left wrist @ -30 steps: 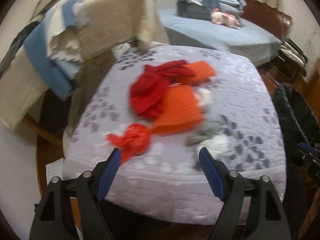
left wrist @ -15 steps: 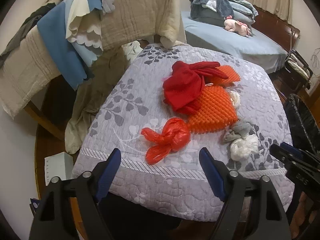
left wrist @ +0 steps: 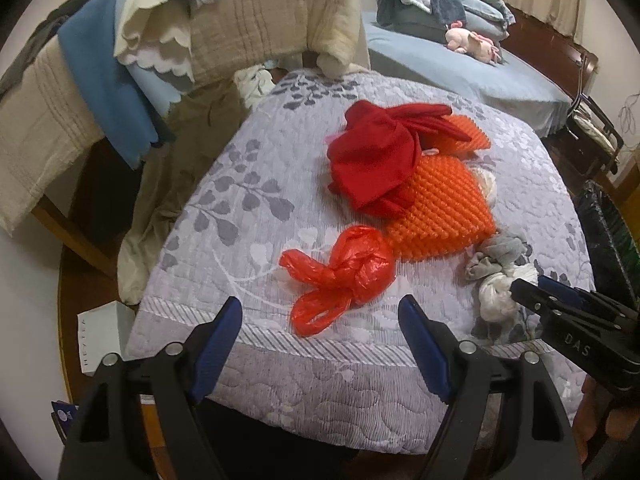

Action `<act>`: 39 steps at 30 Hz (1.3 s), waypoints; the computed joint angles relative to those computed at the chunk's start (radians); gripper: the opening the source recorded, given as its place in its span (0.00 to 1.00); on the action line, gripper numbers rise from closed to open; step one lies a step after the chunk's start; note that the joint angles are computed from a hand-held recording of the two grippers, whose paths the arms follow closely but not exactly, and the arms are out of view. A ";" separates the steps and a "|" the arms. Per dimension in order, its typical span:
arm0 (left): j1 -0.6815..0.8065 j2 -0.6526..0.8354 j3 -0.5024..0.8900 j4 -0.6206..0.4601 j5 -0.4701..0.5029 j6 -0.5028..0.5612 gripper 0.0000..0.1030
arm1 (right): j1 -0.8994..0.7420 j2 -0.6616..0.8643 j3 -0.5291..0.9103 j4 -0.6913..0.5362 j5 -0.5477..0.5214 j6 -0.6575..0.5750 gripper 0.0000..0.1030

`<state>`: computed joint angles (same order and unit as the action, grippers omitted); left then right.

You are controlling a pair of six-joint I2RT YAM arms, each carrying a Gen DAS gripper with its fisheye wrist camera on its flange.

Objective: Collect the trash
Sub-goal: 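Close the right tool on the white cloth ball, then grasp the red plastic bag with the left tool while the right tool holds the white cloth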

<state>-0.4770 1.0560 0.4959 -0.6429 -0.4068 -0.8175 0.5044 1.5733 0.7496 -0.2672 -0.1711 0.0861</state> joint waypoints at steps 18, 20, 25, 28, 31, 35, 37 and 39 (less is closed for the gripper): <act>0.126 0.278 -0.003 0.283 0.128 0.111 0.75 | -0.045 0.026 0.039 -0.021 -0.069 -0.062 0.13; 0.129 0.298 0.000 0.293 0.129 0.111 0.74 | -0.048 0.028 0.041 -0.025 -0.070 -0.066 0.13; 0.166 0.338 -0.001 0.331 0.170 0.127 0.57 | -0.052 0.030 0.041 -0.028 -0.075 -0.070 0.13; 0.177 0.338 -0.004 0.340 0.193 0.128 0.37 | -0.052 0.024 0.041 -0.032 -0.076 -0.070 0.13; 0.168 0.317 -0.006 0.326 0.196 0.115 0.25 | -0.059 0.012 0.040 -0.037 -0.078 -0.072 0.13; 0.118 0.271 0.002 0.277 0.164 0.088 0.23 | -0.070 -0.009 0.038 -0.046 -0.082 -0.078 0.13; 0.097 0.250 0.008 0.249 0.151 0.072 0.23 | -0.075 -0.024 0.035 -0.052 -0.084 -0.082 0.13; 0.081 0.230 0.013 0.227 0.144 0.059 0.23 | -0.080 -0.037 0.032 -0.058 -0.086 -0.085 0.13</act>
